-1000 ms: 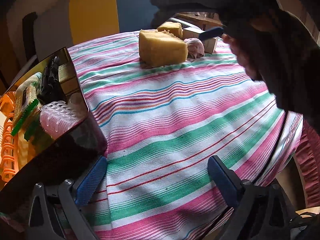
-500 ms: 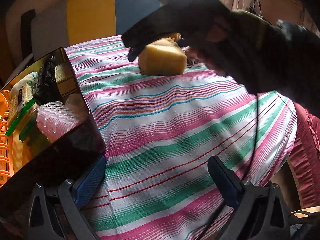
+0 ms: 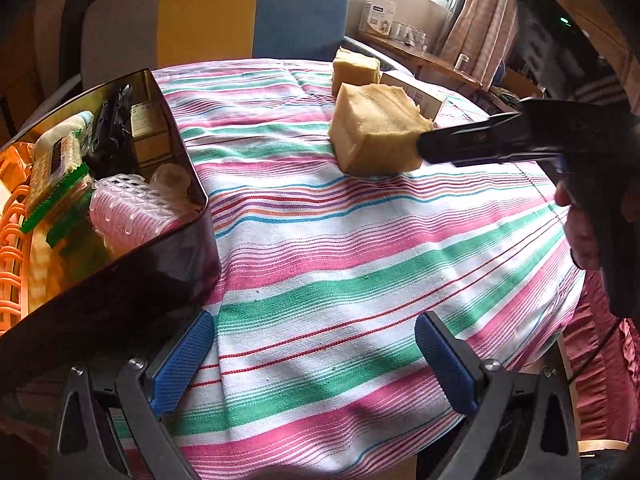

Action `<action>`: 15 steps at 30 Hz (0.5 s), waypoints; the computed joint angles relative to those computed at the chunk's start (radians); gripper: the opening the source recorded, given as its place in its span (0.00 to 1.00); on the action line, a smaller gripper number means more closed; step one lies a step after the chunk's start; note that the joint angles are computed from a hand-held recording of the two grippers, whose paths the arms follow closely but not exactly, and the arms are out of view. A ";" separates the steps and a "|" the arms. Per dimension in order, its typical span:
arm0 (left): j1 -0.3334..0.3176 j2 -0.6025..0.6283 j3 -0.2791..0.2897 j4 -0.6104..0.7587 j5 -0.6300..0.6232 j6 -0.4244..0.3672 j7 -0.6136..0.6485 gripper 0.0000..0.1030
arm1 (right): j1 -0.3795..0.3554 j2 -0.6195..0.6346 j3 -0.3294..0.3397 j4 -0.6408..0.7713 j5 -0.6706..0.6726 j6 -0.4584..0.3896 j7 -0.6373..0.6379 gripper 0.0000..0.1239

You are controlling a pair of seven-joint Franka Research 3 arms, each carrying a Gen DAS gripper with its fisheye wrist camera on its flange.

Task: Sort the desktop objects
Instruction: 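Grasp a yellow sponge with the right tool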

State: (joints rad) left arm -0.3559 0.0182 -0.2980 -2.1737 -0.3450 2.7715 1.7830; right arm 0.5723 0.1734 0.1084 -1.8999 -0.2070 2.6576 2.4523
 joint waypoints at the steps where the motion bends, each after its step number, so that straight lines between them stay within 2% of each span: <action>1: 0.000 0.002 0.000 0.001 0.007 0.000 -0.006 0.99 | 0.007 -0.020 -0.012 -0.024 -0.030 0.014 0.046 0.71; 5: 0.001 0.015 -0.002 0.008 0.052 0.005 -0.037 0.99 | 0.021 -0.033 -0.053 -0.017 -0.242 -0.069 0.282 0.71; 8: 0.004 0.023 -0.005 0.010 0.062 0.009 -0.041 0.99 | 0.002 -0.005 -0.057 0.023 -0.329 -0.132 0.359 0.69; 13: 0.008 0.029 -0.009 0.022 0.094 -0.008 -0.060 0.99 | -0.019 0.038 -0.077 0.077 -0.392 -0.129 0.405 0.66; 15: 0.015 0.024 -0.011 0.028 0.042 -0.025 -0.034 0.99 | -0.029 0.037 -0.084 0.080 -0.401 -0.096 0.429 0.63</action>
State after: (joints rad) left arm -0.3406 0.0422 -0.3093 -2.1454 -0.3035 2.7469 1.7486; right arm 0.5437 0.2102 0.0242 -1.8198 -0.6084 2.5621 2.8818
